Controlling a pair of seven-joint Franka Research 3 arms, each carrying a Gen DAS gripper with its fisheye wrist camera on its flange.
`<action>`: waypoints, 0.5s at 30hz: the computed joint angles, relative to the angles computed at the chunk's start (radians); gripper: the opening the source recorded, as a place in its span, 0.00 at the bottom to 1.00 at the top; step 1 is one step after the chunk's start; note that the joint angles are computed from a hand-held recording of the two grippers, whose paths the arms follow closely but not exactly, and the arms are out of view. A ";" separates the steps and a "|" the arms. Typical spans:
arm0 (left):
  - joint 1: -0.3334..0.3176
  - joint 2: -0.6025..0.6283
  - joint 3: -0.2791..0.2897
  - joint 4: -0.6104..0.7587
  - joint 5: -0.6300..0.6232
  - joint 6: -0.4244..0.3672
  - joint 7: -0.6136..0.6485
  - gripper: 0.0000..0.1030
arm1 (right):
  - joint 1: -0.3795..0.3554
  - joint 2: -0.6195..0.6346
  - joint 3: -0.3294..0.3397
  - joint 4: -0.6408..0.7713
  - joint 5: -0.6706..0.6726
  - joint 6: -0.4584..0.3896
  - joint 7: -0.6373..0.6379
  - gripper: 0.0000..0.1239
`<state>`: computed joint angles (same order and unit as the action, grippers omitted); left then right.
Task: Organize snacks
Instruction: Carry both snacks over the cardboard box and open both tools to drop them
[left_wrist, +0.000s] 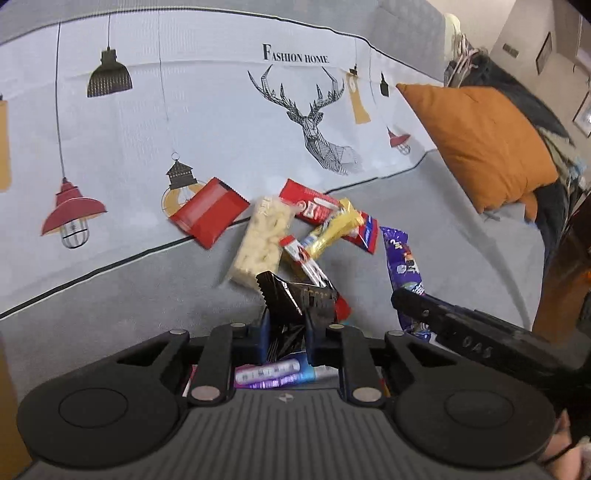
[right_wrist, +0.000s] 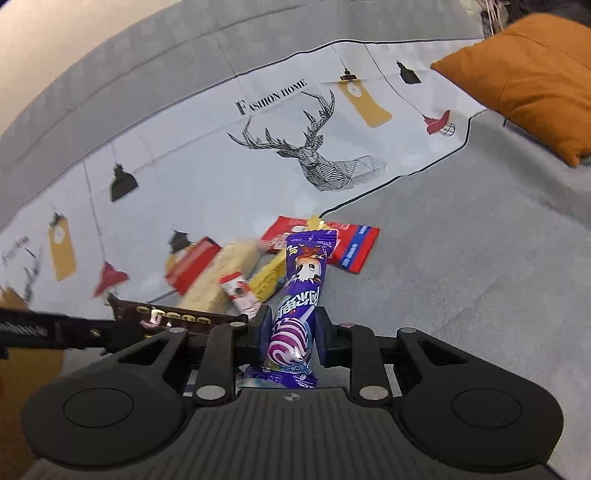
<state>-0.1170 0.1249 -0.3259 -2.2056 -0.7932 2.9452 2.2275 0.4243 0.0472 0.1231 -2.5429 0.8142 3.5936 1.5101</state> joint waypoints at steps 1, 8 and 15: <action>-0.010 -0.022 0.007 -0.024 0.033 0.012 -0.033 0.20 | -0.002 -0.023 0.004 -0.017 -0.014 -0.012 0.044 0.21; -0.063 -0.192 0.075 -0.154 0.153 0.004 -0.168 0.20 | 0.011 -0.151 0.094 -0.047 0.147 -0.068 -0.004 0.21; 0.002 -0.473 0.077 -0.335 0.549 -0.030 -0.518 0.20 | -0.040 -0.250 0.287 0.094 0.742 -0.143 -0.576 0.21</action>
